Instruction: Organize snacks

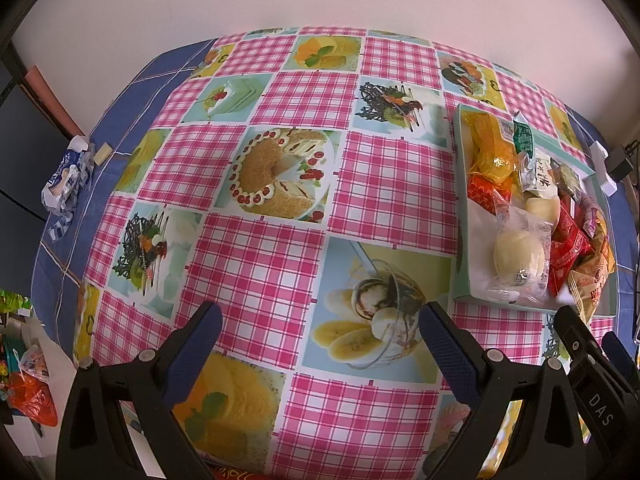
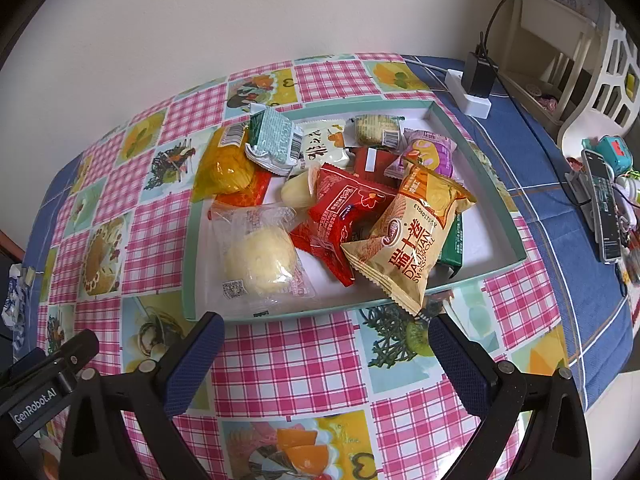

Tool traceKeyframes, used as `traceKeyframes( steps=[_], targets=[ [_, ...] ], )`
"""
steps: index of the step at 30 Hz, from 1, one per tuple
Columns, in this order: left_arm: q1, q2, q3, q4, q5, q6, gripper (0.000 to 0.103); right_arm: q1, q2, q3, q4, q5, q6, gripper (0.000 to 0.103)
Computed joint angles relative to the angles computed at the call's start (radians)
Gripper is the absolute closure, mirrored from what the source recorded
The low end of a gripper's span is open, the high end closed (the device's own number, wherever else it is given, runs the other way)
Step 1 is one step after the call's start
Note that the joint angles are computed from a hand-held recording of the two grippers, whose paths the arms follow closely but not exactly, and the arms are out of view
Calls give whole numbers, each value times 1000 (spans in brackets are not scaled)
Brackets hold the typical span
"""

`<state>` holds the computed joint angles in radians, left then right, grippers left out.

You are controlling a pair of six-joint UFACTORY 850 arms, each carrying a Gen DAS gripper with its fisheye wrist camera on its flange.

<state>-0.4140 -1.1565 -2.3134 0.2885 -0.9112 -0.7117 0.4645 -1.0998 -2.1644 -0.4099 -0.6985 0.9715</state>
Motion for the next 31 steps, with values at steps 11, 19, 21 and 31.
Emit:
traceKeyframes(
  steps=[11,19,21,31],
  targets=[
    [-1,-7,-12,-1,-7,0,4,0,-5,-8,2,-5,-1,0],
    [1,-3,-3,-3,-5,3,4,0,-6,-9,4,-5,-1,0],
    [2,-2,1,-5,-7,4,4,0,-7,-12,4,-7,-2,0],
    [7,23,36,-14,28,-11,4,3,-4,-4,-2,-3,5,0]
  ],
)
